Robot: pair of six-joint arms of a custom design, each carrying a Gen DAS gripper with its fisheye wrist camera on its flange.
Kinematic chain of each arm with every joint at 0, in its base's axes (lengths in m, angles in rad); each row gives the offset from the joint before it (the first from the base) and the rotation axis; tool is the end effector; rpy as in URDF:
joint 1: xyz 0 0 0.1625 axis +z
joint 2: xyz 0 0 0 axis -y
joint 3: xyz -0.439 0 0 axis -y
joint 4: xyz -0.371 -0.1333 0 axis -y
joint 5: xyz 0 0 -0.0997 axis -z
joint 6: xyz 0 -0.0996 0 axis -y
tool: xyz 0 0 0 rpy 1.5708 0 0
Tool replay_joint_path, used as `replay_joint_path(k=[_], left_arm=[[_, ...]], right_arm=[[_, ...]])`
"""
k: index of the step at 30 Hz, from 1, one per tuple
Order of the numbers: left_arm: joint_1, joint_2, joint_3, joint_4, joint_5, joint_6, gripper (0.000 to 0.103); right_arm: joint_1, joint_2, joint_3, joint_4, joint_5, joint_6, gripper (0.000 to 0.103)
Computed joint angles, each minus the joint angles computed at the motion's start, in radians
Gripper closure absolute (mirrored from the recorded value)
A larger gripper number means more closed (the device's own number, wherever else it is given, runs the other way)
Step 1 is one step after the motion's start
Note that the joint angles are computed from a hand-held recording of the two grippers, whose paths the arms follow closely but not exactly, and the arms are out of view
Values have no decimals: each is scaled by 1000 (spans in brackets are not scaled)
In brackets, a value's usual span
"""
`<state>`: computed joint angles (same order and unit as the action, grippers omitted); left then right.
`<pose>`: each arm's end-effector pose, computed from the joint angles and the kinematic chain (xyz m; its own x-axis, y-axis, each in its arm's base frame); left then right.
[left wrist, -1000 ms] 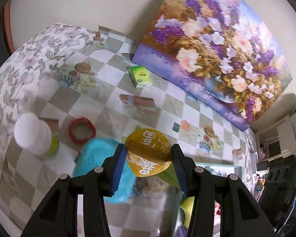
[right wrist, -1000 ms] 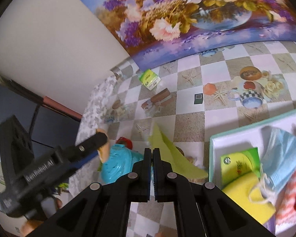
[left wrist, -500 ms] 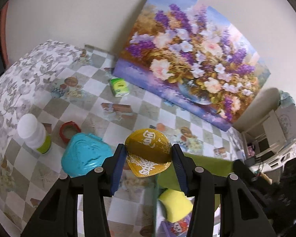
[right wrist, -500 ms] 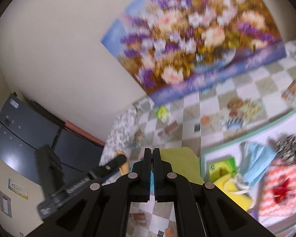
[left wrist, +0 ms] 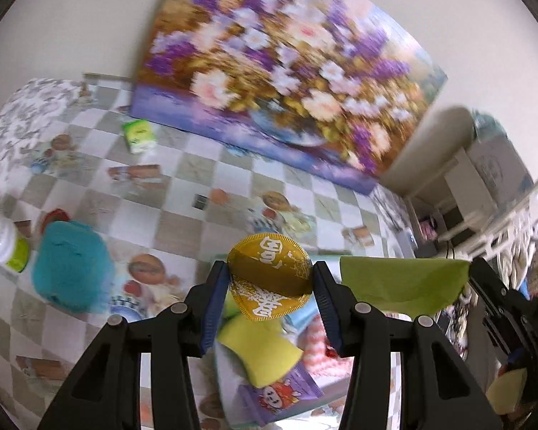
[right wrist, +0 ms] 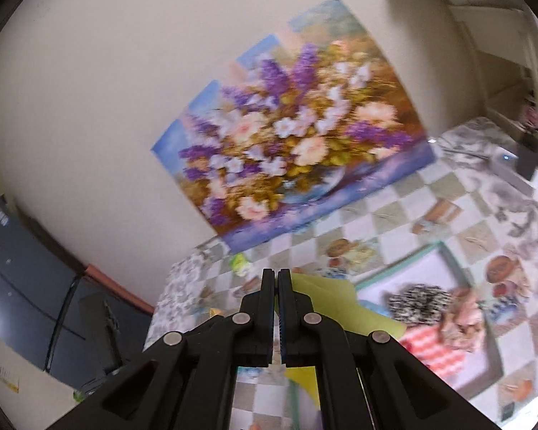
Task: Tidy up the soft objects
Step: 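Lift and carry the yellow disc with the left gripper while the right carries the green cloth over the tray, then open the left gripper over the tray while the right gripper releases the green cloth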
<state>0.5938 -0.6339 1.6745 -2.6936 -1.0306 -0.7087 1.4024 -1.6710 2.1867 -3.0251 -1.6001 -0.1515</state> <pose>-0.4336 -0.5153 0.0255 -0.9285 0.1588 -0.3357 0.2920 0.8706 -0.3959 0.0585 -0.4340 0.4379 -0.9852 0.1007 0.1389 -0.0502 0.6047 -0.7949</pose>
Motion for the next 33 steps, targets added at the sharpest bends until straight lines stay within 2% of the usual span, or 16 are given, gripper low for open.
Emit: replay_joint_path(k=[4, 7, 11, 15, 18, 22, 25, 33], left_arm=[[-4, 56, -52, 46, -28, 36, 53], [3, 91, -84, 70, -65, 46, 53], [10, 129, -118, 106, -91, 48, 53], [18, 163, -148, 141, -110, 51, 53], [24, 182, -164, 165, -121, 46, 53], [32, 209, -190, 196, -133, 40, 53], [35, 223, -203, 208, -138, 38, 53], [40, 245, -231, 232, -145, 41, 51]], right_arm=[[-35, 8, -13, 29, -79, 19, 101], [-77, 19, -23, 70, -81, 32, 101], [-102, 57, -35, 101, -165, 45, 101], [-135, 78, -39, 135, -176, 54, 101], [-135, 104, -46, 150, -224, 54, 101], [-150, 121, -50, 182, -228, 59, 101], [-143, 143, -59, 210, -270, 53, 101], [-124, 175, -68, 247, -317, 42, 100]])
